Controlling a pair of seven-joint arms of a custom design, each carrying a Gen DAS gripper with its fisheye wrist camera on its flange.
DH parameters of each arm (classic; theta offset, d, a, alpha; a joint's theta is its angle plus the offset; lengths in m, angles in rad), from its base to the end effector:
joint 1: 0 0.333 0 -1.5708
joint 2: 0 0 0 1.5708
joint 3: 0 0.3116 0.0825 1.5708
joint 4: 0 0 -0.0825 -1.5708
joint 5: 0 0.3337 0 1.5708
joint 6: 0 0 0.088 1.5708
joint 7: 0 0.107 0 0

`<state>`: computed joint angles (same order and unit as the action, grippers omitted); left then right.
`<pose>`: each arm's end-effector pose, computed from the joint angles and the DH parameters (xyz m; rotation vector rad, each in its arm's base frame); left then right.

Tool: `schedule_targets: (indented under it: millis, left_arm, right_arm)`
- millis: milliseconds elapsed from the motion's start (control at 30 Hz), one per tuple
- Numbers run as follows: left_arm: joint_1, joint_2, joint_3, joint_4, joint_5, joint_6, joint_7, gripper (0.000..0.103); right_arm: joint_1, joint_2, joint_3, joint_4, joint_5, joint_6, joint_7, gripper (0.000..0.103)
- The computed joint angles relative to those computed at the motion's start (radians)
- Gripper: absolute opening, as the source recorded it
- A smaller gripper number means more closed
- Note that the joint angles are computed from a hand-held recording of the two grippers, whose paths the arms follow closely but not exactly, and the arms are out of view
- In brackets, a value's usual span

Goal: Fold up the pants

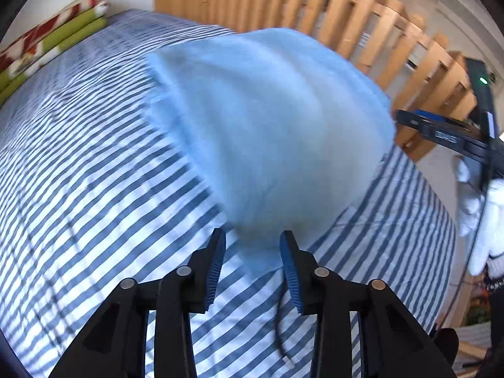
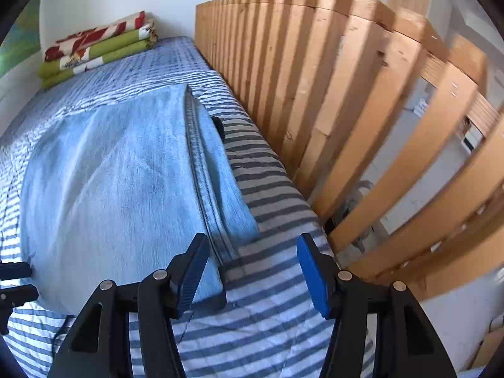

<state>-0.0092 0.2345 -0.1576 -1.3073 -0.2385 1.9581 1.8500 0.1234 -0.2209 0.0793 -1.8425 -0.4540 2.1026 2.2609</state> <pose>0.5980 -0.1021 0.6507 -1.6282 2.4311 -0.7176 0.4711 0.0806 0.6712 -1.5670 2.2360 -0.8306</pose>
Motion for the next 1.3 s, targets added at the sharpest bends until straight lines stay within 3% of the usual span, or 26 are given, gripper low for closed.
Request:
schedule_targets:
  millis: [100, 133, 200, 300, 367, 433, 533, 767, 867, 1300]
  left_arm:
    - [0.043, -0.149, 0.034, -0.178, -0.033, 0.053, -0.016, 0.044]
    - [0.054, -0.199, 0.046, -0.230, -0.048, 0.065, -0.020, 0.050]
    - [0.065, -0.292, 0.069, -0.315, -0.067, 0.072, -0.016, 0.059]
    - [0.066, -0.426, 0.110, -0.418, -0.101, 0.096, 0.031, 0.063]
    - [0.061, -0.506, 0.145, -0.451, -0.145, 0.071, 0.052, 0.076]
    - [0.051, -0.599, 0.165, -0.497, -0.161, 0.055, 0.076, 0.082]
    - [0.029, -0.729, 0.199, -0.552, -0.168, 0.020, 0.098, 0.084]
    - [-0.007, -1.008, 0.253, -0.662, -0.137, -0.049, 0.069, 0.093]
    - [-0.005, -1.097, 0.251, -0.695, -0.094, -0.062, 0.040, 0.096]
    - [-0.055, -1.322, 0.262, -0.794, -0.004, -0.174, -0.074, 0.102]
  right_arm:
    - [0.012, -0.119, -0.001, -0.095, 0.067, 0.030, 0.029, 0.053]
    - [0.015, -0.165, 0.017, -0.131, 0.069, 0.032, 0.042, 0.054]
    - [0.018, -0.237, 0.071, -0.170, 0.052, 0.009, 0.080, 0.055]
    - [0.043, -0.296, 0.132, -0.163, 0.087, -0.023, 0.126, 0.055]
    - [0.060, -0.342, 0.186, -0.168, 0.102, -0.064, 0.180, 0.055]
    - [0.075, -0.362, 0.238, -0.146, 0.107, -0.102, 0.225, 0.057]
    - [0.093, -0.386, 0.329, -0.095, 0.093, -0.184, 0.296, 0.061]
    - [0.114, -0.289, 0.529, 0.135, -0.007, -0.416, 0.407, 0.066]
    - [0.121, -0.260, 0.603, 0.201, -0.061, -0.503, 0.469, 0.071]
    - [0.157, -0.191, 0.778, 0.307, -0.146, -0.708, 0.611, 0.079]
